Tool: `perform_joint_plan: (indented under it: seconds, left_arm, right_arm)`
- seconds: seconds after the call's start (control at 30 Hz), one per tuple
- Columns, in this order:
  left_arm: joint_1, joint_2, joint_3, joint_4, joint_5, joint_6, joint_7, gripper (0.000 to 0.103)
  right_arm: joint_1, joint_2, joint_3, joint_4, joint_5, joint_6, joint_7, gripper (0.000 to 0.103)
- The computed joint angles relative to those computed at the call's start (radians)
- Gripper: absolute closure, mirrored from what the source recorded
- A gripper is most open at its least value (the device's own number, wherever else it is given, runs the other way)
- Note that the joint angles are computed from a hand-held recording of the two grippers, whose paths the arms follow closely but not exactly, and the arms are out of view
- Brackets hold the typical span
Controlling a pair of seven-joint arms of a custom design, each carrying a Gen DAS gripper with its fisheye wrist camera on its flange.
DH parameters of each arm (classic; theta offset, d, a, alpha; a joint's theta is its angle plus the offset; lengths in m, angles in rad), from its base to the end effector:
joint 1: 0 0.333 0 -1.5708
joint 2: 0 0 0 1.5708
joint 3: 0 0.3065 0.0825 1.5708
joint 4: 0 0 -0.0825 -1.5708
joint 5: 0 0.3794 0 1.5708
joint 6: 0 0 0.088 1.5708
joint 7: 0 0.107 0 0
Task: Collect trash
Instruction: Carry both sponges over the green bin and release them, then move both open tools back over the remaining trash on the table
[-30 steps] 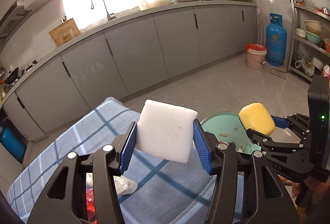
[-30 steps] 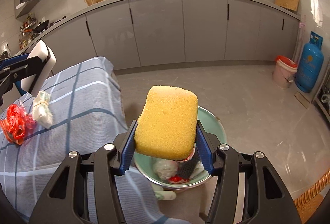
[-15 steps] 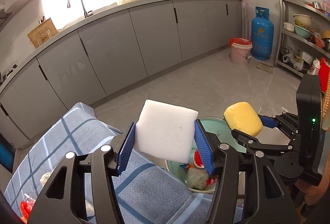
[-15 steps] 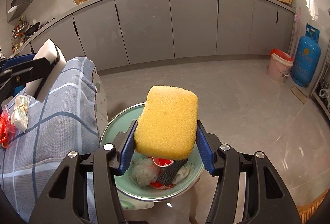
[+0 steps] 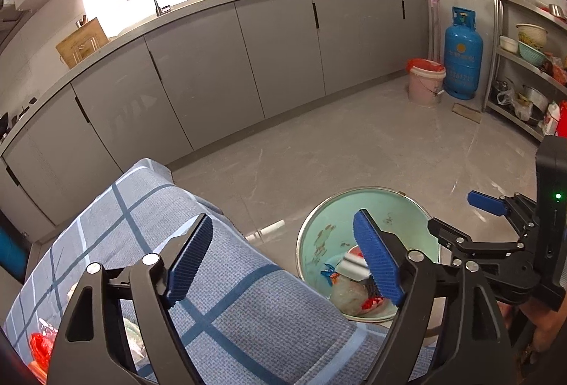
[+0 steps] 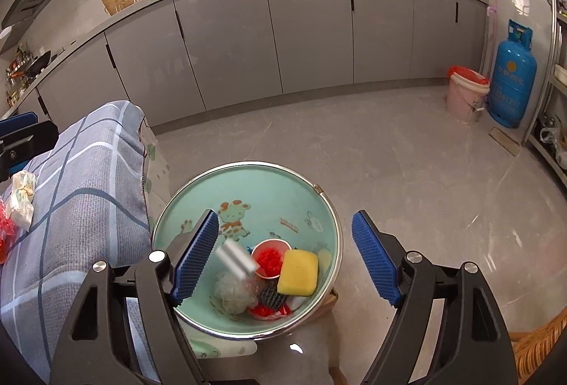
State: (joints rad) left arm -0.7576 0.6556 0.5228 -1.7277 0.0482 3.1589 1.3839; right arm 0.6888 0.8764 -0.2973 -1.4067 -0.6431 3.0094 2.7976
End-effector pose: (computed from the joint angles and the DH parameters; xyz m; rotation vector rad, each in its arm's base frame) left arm 0.6716 -0.2361 0.3387 -1.3730 1.9224 -0.7084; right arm 0.6543 0.3844 0.2563 -1.6650 1.7187 -0.5958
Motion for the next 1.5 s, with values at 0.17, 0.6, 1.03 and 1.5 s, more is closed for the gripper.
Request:
perform_joint_plan:
  seconds: [0.17, 0.6, 1.03, 1.5]
  left_arm:
    - [-0.044, -0.015, 0.048, -0.048, -0.010, 0.021, -0.010, 0.016]
    - [-0.100, -0.070, 0.099, -0.141, -0.082, 0.043, 0.025, 0.016]
    - [-0.188, -0.128, 0.187, -0.250, -0.192, 0.088, 0.096, 0.016]
    - [-0.300, -0.203, 0.292, -0.389, -0.390, 0.153, 0.239, 0.016]
  right_arm:
    - [0.018, -0.020, -0.007, -0.019, -0.008, -0.009, 0.016, 0.025]
    - [0.053, -0.066, -0.015, -0.046, -0.071, -0.022, 0.058, 0.024]
    - [0.060, -0.095, 0.027, -0.026, -0.134, -0.055, 0.066, 0.024]
    - [0.064, -0.067, 0.096, 0.068, -0.123, -0.105, -0.020, 0.024]
